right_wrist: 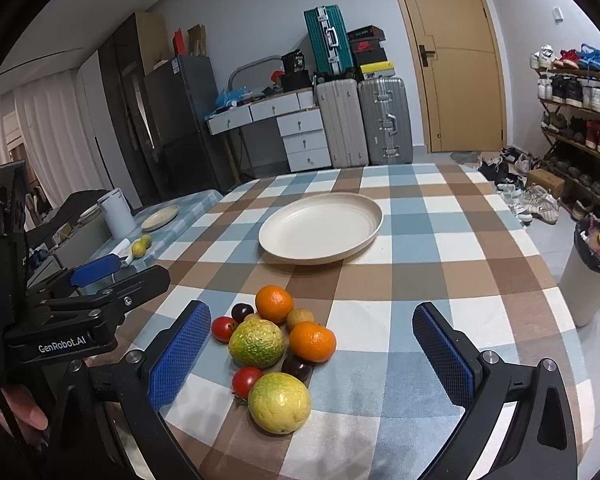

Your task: Organize fruits

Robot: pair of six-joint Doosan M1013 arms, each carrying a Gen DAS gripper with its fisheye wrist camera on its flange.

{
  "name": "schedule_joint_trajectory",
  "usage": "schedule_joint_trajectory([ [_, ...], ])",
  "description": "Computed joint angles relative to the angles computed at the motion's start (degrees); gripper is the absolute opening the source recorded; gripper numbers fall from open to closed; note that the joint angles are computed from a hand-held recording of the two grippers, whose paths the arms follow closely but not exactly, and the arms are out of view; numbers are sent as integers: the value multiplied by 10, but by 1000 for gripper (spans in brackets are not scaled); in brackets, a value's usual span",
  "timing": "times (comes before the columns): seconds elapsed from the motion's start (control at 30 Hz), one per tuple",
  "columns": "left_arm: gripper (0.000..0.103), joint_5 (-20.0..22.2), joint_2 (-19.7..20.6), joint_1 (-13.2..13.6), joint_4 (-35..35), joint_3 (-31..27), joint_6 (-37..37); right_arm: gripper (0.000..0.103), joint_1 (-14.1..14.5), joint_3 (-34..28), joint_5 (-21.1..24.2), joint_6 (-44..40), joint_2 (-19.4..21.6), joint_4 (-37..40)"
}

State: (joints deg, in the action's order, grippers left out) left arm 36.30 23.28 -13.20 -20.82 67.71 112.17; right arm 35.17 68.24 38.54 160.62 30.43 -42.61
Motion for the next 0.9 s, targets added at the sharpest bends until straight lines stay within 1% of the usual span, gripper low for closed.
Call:
schedule_joint_trajectory([
  [0.17,102,17,20,1,4,-19,-6,103,-17,17,-58,-18,-2,42],
  [0.2,102,23,25,2,1,-25,-6,103,-21,18,-63,-31,-1,61],
  [0.3,102,35,38,4,-1,-37,-9,103,-30,21,-75,-55,5,80],
  [0.4,102,45,49,5,-5,-48,-11,103,-45,26,-104,-99,9,165],
  [0.5,102,55,58,7,-7,-58,-11,102,-58,25,-121,-157,16,251],
  [0.53,102,61,63,8,-9,-63,-10,99,-61,22,-119,-173,19,270],
  [0.57,102,64,65,9,-11,-65,-8,97,-64,22,-129,-191,21,298],
  [0.63,102,74,69,10,-16,-70,-7,89,-70,20,-136,-232,25,357],
  [0.73,102,91,75,13,-25,-77,-5,84,-77,18,-152,-289,31,443],
  [0.77,102,98,77,15,-30,-79,-4,82,-78,17,-154,-297,31,458],
  [0.87,102,118,83,18,-44,-87,-1,74,-80,13,-150,-315,34,481],
  [0.9,102,126,86,19,-49,-90,-2,69,-80,11,-146,-328,35,496],
])
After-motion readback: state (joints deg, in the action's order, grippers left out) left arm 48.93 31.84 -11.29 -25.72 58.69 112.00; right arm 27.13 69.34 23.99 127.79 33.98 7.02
